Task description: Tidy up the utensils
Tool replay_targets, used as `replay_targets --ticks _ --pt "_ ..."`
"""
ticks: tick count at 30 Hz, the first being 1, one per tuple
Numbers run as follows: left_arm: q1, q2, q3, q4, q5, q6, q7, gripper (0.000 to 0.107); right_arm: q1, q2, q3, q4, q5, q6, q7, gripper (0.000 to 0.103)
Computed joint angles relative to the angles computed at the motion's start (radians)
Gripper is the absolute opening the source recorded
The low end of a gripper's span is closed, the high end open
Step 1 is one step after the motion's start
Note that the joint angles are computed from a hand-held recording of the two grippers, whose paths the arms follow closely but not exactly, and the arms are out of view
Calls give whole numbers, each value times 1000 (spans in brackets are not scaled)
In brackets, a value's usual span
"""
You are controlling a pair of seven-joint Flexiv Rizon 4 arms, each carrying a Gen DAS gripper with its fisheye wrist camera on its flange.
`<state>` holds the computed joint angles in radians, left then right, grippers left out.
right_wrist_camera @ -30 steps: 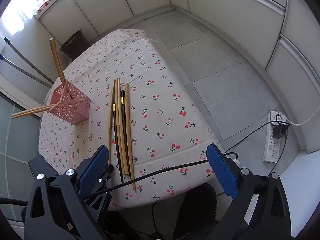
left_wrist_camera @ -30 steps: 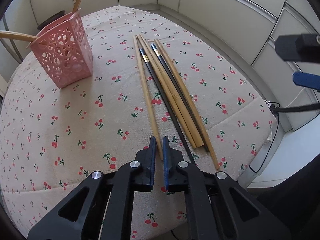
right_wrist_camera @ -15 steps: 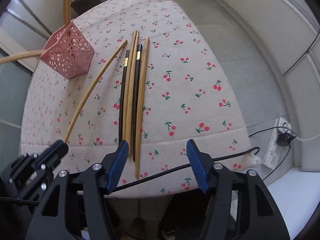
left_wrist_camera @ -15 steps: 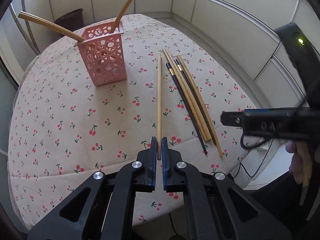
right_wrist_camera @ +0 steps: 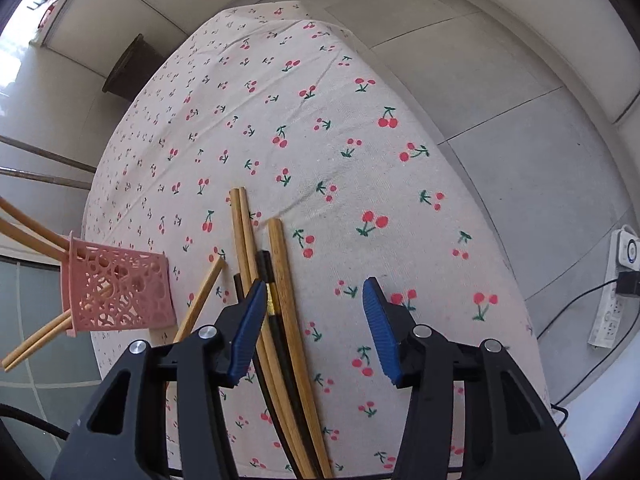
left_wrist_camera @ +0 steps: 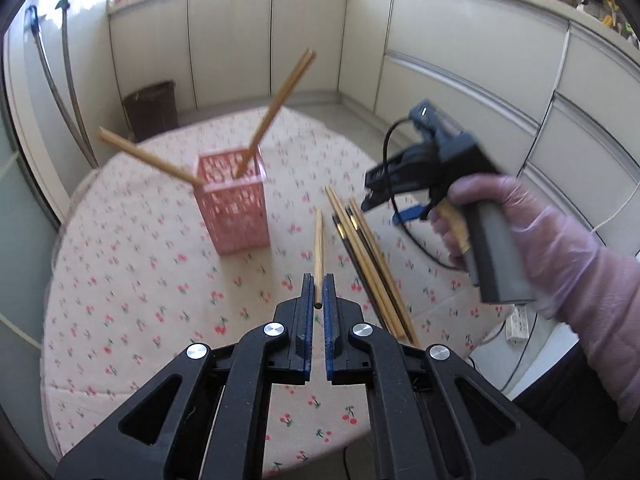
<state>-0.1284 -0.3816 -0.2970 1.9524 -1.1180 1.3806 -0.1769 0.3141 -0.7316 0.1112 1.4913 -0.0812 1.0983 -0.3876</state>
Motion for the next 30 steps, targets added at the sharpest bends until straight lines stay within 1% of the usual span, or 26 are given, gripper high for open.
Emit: replay_targets --ticks 1,2,6,8,11,15,17,18,19,20,22,24,30 --pt "7 5 -17 -1 -35 10 30 4 1 -10 -4 -17 -8 -10 -6 48" --pt "7 7 -18 -6 -50 8 41 4 5 -19 -9 -34 -17 -20 -8 47" --pt "-4 14 -6 -16 -92 -8 72 4 17 -54 -31 -94 -44 -65 -6 37" --pt "-14 14 3 -20 -106 -9 90 4 23 -67 -42 -115 -60 -81 -4 36" --pt "-28 13 8 -19 -139 4 125 4 44 -81 -61 -150 -100 -150 -4 29" --pt "-43 20 18 -19 -178 9 156 4 77 -101 -85 -202 -167 -256 -28 28" --pt "-53 24 18 -21 -220 19 192 4 96 -106 -101 -209 -203 -283 -33 28" --pt "-59 27 18 -23 -249 26 217 4 103 -105 -109 -206 -217 -289 -31 24" --pt "-67 28 22 -26 -273 31 238 4 104 -99 -113 -191 -223 -273 -22 12" --pt "-76 30 24 -30 -309 38 267 4 85 -88 -97 -157 -199 -200 -13 8" --pt "-95 31 41 -40 -344 37 289 4 72 -66 -87 -99 -173 -112 11 7" --pt "-105 33 59 -46 -369 20 300 4 76 -41 -94 -38 -170 -34 35 7" --pt "-129 46 99 -65 -452 -18 338 4 144 67 -154 132 -230 149 139 7"
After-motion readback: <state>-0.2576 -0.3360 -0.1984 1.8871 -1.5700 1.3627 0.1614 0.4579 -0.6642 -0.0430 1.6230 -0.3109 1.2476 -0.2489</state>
